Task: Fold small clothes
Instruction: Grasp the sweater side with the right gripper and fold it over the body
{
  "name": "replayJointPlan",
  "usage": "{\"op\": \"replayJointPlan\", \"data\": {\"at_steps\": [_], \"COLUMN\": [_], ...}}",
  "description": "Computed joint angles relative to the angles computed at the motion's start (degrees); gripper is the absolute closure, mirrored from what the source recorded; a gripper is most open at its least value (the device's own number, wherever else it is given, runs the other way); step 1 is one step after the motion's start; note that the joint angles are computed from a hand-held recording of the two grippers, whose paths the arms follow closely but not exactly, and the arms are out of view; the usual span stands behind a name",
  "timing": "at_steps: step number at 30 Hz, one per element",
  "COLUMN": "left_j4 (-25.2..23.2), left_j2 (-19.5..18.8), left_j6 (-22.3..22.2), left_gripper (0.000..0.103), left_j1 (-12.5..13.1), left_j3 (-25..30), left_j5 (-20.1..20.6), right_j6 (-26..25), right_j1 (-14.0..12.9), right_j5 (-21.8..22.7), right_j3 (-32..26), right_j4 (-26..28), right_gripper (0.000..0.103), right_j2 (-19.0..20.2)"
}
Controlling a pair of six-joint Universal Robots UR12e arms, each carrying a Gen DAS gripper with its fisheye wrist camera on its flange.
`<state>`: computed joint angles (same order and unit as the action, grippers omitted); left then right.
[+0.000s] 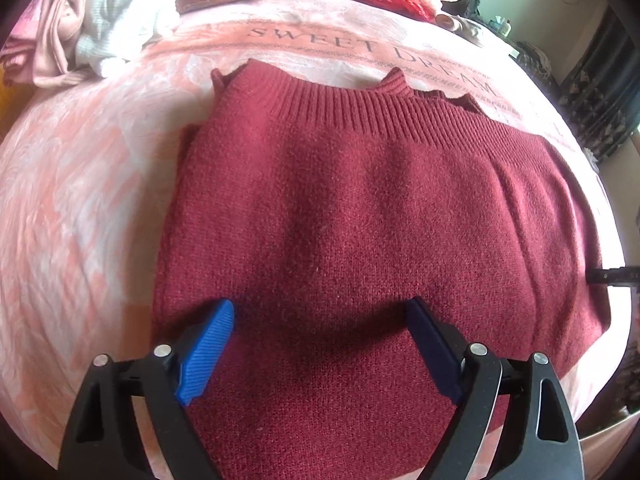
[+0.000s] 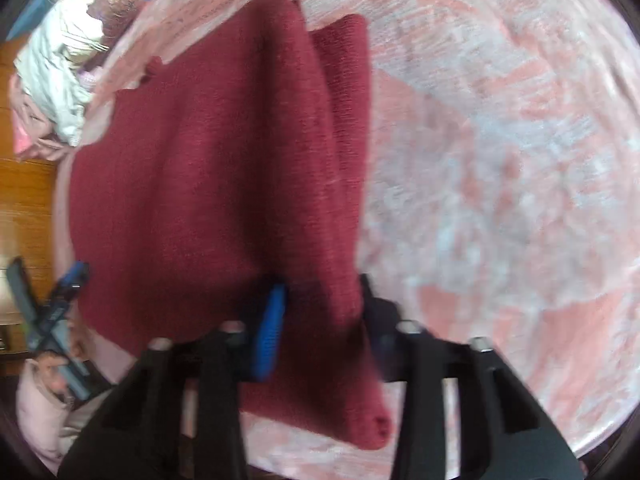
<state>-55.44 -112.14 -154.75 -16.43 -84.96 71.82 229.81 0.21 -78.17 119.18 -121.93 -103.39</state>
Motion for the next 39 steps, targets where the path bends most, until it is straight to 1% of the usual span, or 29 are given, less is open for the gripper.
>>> {"op": "replayJointPlan", "data": {"at_steps": [1,2,5,10,11,13,16,19,25,31,36,37,39], "left_j4": [0.30,0.38,-0.72,-4.63,-5.06,-5.17,-4.71,-4.84,-5.13,-5.42,-5.90,-6.20,-6.66], "left_j2": [0.06,0.08,-0.10,-0.15,-0.11,0.12,0.54,0.61,0.23,0.21,0.13,0.10,0.11], "left_j6": [0.54,0.80,0.47,-4.42,-4.94,-5.17,-4.65,-4.96,-8.13,-8.97,-9.00,-9.01,-8.72], "left_gripper": [0.013,0.013,0.012,0.012,0.012,0.012,0.012,0.012,0.012,0.012,0.012,0.012,0.012], "left_j1": [-0.12,-0.19,-0.06,0.99,1.14,1.30,1.71,2.11,3.04,3.92,4.29,4.31,4.29], "left_j3": [-0.16,-0.21,0.45,2.23,2.47,2.73,2.80,3.18,4.15,4.16,4.23,4.31,4.37], "left_j5": [0.35,0.53,-0.02,-3.42,-4.11,-4.75,-6.40,-7.45,-8.24,-8.36,-8.26,-8.30,-8.33], "right_j6": [-0.36,-0.47,2.20,5.77,6.54,6.42,4.53,2.42,-1.22,-3.62,-4.81,-5.21,-5.51], "right_j1": [0.34,1.14,1.29,2.13,2.49,3.34,5.82,8.35,11.98,13.84,14.86,15.03,15.08], "right_j5": [-0.57,-2.19,-2.21,-2.62,-2.59,-3.06,-4.81,-5.69,-6.74,-7.13,-7.70,-7.78,-7.00], "right_j3": [-0.74,-1.71,-2.53,-4.70,-5.36,-6.84,-10.02,-13.51,-19.67,-24.96,-27.13,-27.32,-26.99], "right_j4": [0.96,1.93,2.40,0.79,-0.09,-1.77,-3.01,-3.07,-1.51,3.72,7.88,8.40,7.94], "right_gripper": [0.078,0.079,0.081,0.082,0.082,0.082,0.083,0.083,0.083,0.083,0.082,0.081,0.073], "right_j2": [0.45,1.08,0.87,0.28,0.43,0.96,3.01,5.96,12.43,18.58,21.64,22.10,22.49]}}
